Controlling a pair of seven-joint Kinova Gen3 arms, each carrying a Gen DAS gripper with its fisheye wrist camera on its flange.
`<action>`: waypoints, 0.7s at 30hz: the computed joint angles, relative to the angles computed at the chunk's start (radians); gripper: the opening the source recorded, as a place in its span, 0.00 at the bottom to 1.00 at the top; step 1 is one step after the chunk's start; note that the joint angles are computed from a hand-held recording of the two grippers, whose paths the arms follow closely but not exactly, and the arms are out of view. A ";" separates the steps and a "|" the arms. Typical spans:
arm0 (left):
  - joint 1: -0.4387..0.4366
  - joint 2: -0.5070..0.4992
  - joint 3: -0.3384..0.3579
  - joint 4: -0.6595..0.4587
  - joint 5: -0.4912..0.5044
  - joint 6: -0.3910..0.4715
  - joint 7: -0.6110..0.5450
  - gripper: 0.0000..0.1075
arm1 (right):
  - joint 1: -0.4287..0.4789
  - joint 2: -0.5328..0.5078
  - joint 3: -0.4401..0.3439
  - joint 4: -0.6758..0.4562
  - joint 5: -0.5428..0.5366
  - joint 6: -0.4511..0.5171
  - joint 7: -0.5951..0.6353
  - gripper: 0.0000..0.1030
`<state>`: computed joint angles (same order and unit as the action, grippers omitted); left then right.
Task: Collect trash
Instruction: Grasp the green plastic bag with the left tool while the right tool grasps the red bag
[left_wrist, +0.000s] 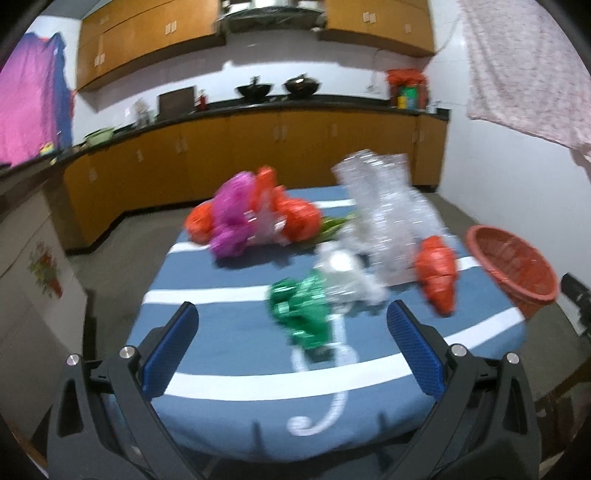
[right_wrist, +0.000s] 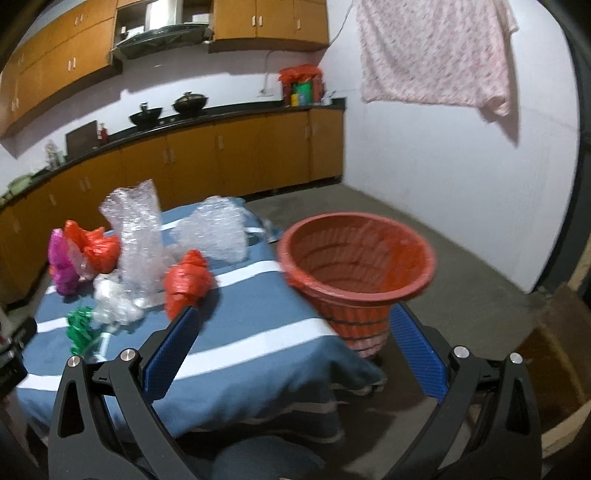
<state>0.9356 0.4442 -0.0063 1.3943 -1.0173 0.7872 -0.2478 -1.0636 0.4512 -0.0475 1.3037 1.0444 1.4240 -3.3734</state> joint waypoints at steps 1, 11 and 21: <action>-0.008 -0.003 -0.005 0.010 0.004 -0.002 0.008 0.92 | 0.018 0.005 -0.003 -0.006 -0.002 -0.037 0.009 0.98; -0.091 0.024 0.006 -0.013 0.109 -0.031 -0.059 0.92 | 0.142 0.125 0.041 -0.190 -0.128 -0.263 0.267 0.86; -0.140 0.080 -0.010 -0.091 0.275 -0.108 -0.204 0.92 | 0.234 0.245 0.082 -0.356 -0.364 -0.302 0.489 0.82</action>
